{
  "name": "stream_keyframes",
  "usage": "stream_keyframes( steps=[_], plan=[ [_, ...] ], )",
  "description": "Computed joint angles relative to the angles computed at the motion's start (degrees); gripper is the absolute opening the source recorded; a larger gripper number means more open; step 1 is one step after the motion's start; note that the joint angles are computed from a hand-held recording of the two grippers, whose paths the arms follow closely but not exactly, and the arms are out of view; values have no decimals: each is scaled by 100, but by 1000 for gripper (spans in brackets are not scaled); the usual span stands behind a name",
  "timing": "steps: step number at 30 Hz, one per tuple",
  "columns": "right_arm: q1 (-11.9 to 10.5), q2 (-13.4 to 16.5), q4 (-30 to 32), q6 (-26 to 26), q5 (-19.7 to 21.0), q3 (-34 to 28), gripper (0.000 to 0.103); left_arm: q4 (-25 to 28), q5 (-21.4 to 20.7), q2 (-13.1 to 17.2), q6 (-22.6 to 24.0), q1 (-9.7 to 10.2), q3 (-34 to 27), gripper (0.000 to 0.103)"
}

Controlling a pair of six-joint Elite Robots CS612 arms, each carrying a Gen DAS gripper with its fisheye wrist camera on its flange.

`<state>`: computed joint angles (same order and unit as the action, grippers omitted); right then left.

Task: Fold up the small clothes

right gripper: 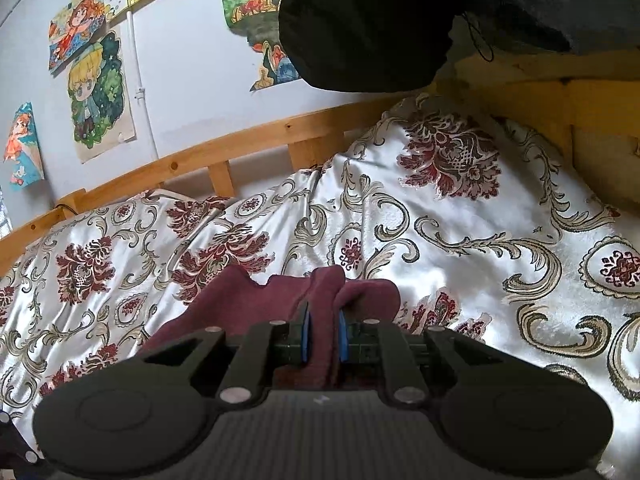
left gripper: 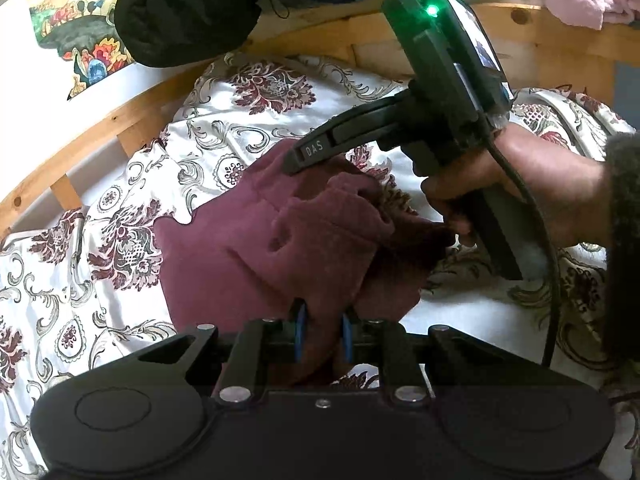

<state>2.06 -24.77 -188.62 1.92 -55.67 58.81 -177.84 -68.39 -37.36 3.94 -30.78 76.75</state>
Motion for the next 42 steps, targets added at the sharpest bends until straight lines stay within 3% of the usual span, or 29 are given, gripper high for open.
stream_keyframes(
  steps=[16, 21, 23, 28, 32, 35, 38, 40, 42],
  plan=[
    [3, -7, -11, 268, -204, 85, 16, -93, -180, -11, 257, 8, 62, 19],
    [-13, 30, -94, 373, -221, 101, 16, -1, -461, -27, 74, 62, 80, 23],
    [-12, 49, -148, 371, -222, 100, 18, -8, -671, -46, -136, 107, 99, 29],
    [-44, 193, -258, 614, -6, -68, 56, -178, -1209, -107, -582, 214, 178, 55],
    [-110, 409, -474, 1229, 329, -413, 58, -539, -1241, -176, -460, 198, 359, 75],
    [-143, 405, -777, 1479, 123, -418, 72, -972, -1048, -223, -427, 162, 552, 92],
    [-178, 290, -655, 1515, -9, -302, 81, -1202, -883, -246, -673, 152, 647, 100],
    [-185, 161, -539, 1486, -87, -136, 94, -1212, -822, -257, -919, 164, 662, 102],
    [-185, 24, -494, 1338, -96, 66, 100, -1152, -726, -257, -1212, 191, 635, 102]
  ],
)
